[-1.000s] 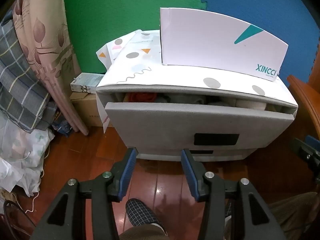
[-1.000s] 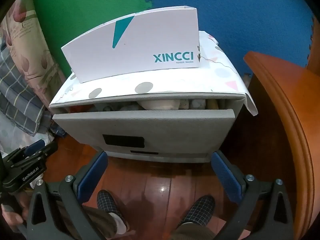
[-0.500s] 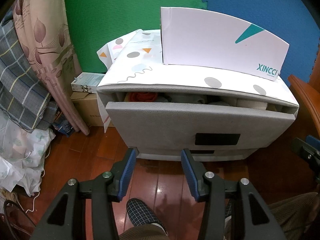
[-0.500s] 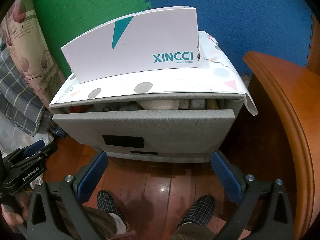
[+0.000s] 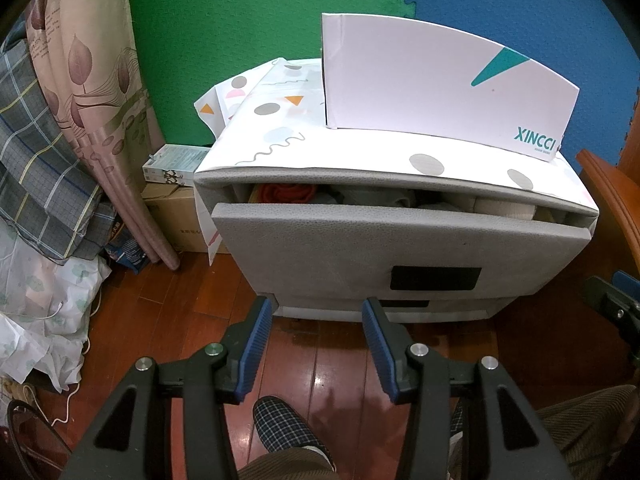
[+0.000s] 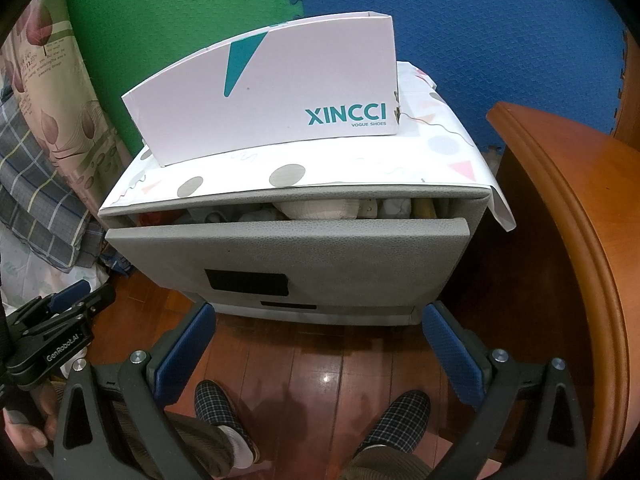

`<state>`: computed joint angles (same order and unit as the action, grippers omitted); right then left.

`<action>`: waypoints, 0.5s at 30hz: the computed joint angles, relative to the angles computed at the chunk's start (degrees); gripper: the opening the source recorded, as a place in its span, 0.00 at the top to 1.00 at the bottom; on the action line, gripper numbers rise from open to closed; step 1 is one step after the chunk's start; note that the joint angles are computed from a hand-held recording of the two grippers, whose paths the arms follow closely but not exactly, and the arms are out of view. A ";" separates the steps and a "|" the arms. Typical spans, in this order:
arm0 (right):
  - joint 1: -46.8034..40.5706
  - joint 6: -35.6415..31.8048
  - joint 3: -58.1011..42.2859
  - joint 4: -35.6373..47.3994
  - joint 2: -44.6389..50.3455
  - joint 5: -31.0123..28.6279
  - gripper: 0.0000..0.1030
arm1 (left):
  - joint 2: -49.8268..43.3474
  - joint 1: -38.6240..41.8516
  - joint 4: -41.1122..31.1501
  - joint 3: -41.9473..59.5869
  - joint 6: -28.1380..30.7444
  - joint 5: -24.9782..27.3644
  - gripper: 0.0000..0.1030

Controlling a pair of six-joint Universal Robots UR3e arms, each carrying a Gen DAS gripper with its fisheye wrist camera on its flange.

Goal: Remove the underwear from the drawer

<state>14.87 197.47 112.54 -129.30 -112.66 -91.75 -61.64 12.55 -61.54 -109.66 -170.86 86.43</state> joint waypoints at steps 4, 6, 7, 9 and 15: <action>0.10 0.12 -0.10 0.13 0.00 -0.10 0.01 | -0.08 -0.08 0.01 0.04 -0.03 0.05 0.53; 0.09 0.14 -0.16 0.22 0.05 -0.07 0.01 | -0.08 -0.16 0.12 -0.01 -0.07 0.16 0.53; 0.13 0.19 -0.14 0.21 -0.03 -0.09 0.01 | -0.09 -0.14 0.10 0.01 -0.04 0.12 0.53; 0.05 0.15 0.08 -0.25 0.14 0.04 0.01 | -0.14 -0.19 0.08 0.06 -0.06 0.17 0.53; -0.51 -0.22 0.74 -0.27 -0.75 0.52 0.01 | -0.01 -0.03 -0.05 0.01 0.03 0.09 0.53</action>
